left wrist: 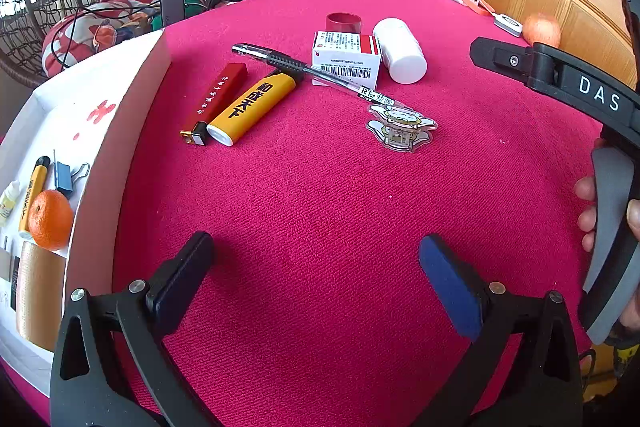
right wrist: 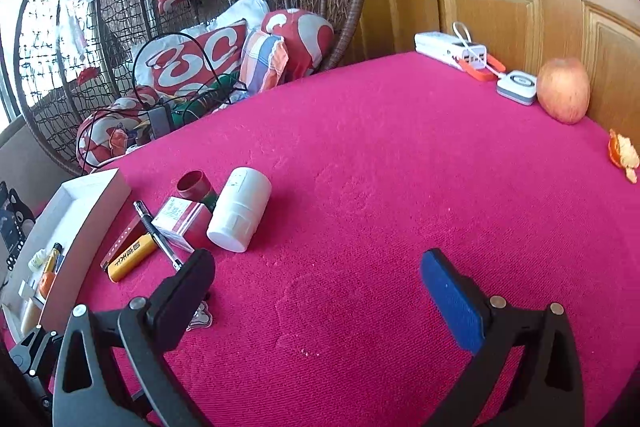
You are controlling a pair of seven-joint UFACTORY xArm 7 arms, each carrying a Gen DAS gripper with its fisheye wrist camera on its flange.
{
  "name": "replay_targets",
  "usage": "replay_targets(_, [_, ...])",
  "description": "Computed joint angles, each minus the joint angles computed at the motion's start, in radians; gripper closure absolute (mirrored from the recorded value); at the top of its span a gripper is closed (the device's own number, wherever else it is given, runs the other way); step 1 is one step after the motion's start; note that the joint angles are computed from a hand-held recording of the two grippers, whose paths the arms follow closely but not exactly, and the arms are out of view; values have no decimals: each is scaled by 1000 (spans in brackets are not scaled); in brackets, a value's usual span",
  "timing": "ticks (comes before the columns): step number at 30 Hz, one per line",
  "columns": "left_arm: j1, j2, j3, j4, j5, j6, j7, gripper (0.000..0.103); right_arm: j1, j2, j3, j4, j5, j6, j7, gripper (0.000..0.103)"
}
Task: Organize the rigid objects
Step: 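Withdraw both open grippers from the tray back over the table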
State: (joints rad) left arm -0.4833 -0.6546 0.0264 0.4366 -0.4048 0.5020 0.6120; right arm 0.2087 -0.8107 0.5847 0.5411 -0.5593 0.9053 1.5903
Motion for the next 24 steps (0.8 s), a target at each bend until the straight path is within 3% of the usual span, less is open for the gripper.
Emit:
replay_targets(4, [-1, 1, -1, 1, 1, 0, -3, 0, -23, 47, 54, 54, -63, 43, -29, 0])
replay_targets(8, [-1, 1, -2, 1, 2, 0, -5, 0, -15, 86, 60, 79, -110, 48, -48, 0])
replay_targets(15, [-2, 0, -2, 1, 3, 0, -7, 0, 34, 62, -38, 9, -150, -190, -104, 0])
replay_targets(17, [-3, 0, -2, 1, 3, 0, -7, 0, 28, 83, -36, 14, -152, -250, -149, 0])
replay_targets(21, [-3, 0, -2, 1, 3, -1, -8, 0, 15, 193, -8, 86, -139, -250, -271, 0])
replay_targets(24, [-3, 0, -1, 1, 4, -1, -7, 0, 44, 284, -48, 126, -95, -251, -362, 1])
